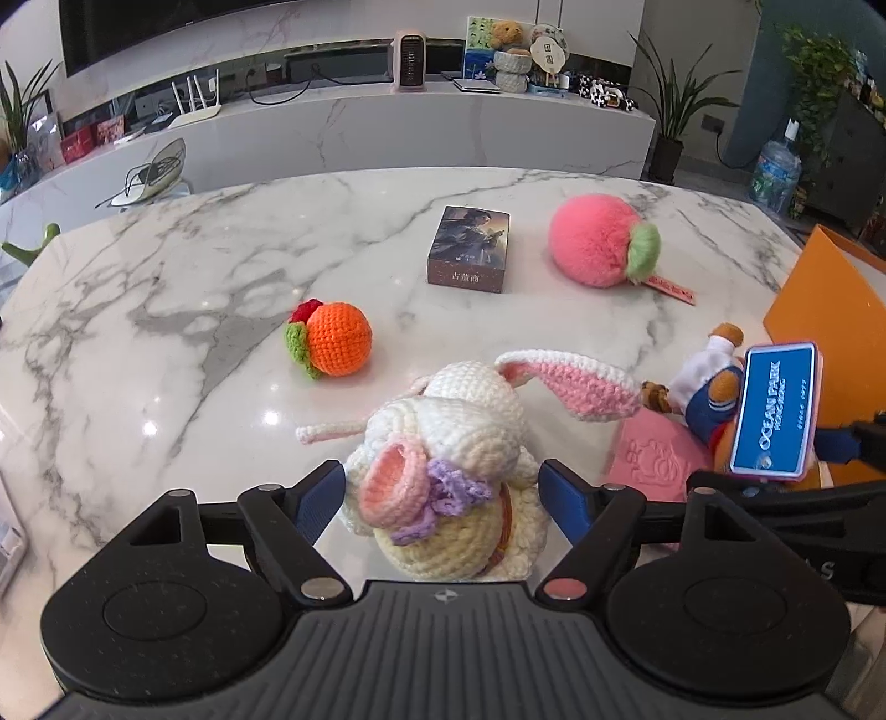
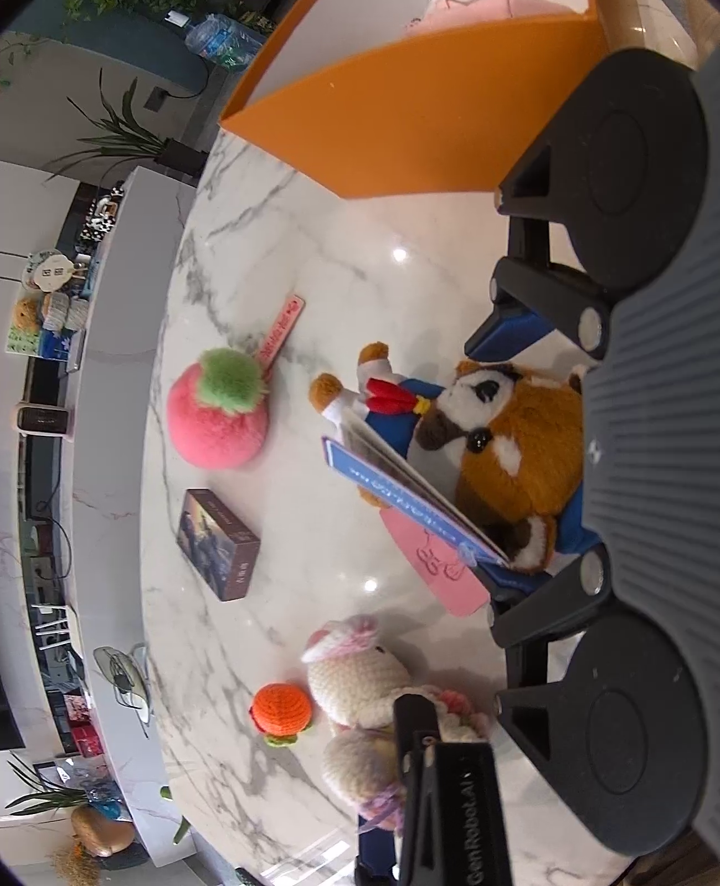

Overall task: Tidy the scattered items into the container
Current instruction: 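Grasp the cream crocheted bunny with left while right grasps the brown bear, then lift and carry the bunny with left while right carries the bear toward the box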

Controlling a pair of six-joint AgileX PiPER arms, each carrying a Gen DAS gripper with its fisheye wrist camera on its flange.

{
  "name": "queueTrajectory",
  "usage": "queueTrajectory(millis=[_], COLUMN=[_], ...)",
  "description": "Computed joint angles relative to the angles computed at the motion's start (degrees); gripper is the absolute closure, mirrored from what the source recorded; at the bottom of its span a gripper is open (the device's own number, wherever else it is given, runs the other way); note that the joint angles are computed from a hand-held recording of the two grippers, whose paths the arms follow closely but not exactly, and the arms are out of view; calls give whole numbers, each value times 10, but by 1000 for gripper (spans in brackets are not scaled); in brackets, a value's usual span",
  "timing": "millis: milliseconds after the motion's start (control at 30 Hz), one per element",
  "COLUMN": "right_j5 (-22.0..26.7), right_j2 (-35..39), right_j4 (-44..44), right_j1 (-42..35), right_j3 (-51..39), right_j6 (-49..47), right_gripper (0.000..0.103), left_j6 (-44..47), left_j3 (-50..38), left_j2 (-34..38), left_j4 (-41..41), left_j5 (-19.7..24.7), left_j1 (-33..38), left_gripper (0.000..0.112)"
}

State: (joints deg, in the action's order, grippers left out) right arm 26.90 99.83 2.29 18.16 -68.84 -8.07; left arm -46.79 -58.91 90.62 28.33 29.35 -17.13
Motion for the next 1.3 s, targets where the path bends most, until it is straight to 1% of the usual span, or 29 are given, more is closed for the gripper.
queueTrajectory(millis=[67,267,400,533,733,900,1033,1300], right_j5=[2,-7,-6,-11,-12,-11,-12,-22], right_j2=[7,12,12,14,13,9,0,-33], right_j4=[8,34,50,45,40,22,31,49], right_j1=[-3,-10,-15,-11,-9,-7,-10,-19], right_j3=[-2,-1,-1,1,2,3,6,21], right_j6=[-11,-46,-62,-54,-49,-36,-46,-70], right_gripper=[34,38,39,39,39,43,44,45], left_j6=[1,-10,1,-8,-18,-24,-28,-67], left_j3=[-3,-14,-26,-15,-6,-4,-3,-5], left_j2=[6,24,45,40,27,20,11,-17], left_j4=[-1,15,15,2,-1,3,3,50], left_j5=[-4,-8,13,0,-12,-11,-9,11], left_j1=[2,-4,-9,-1,6,5,2,-20], left_gripper=[20,18,18,18,26,33,35,36])
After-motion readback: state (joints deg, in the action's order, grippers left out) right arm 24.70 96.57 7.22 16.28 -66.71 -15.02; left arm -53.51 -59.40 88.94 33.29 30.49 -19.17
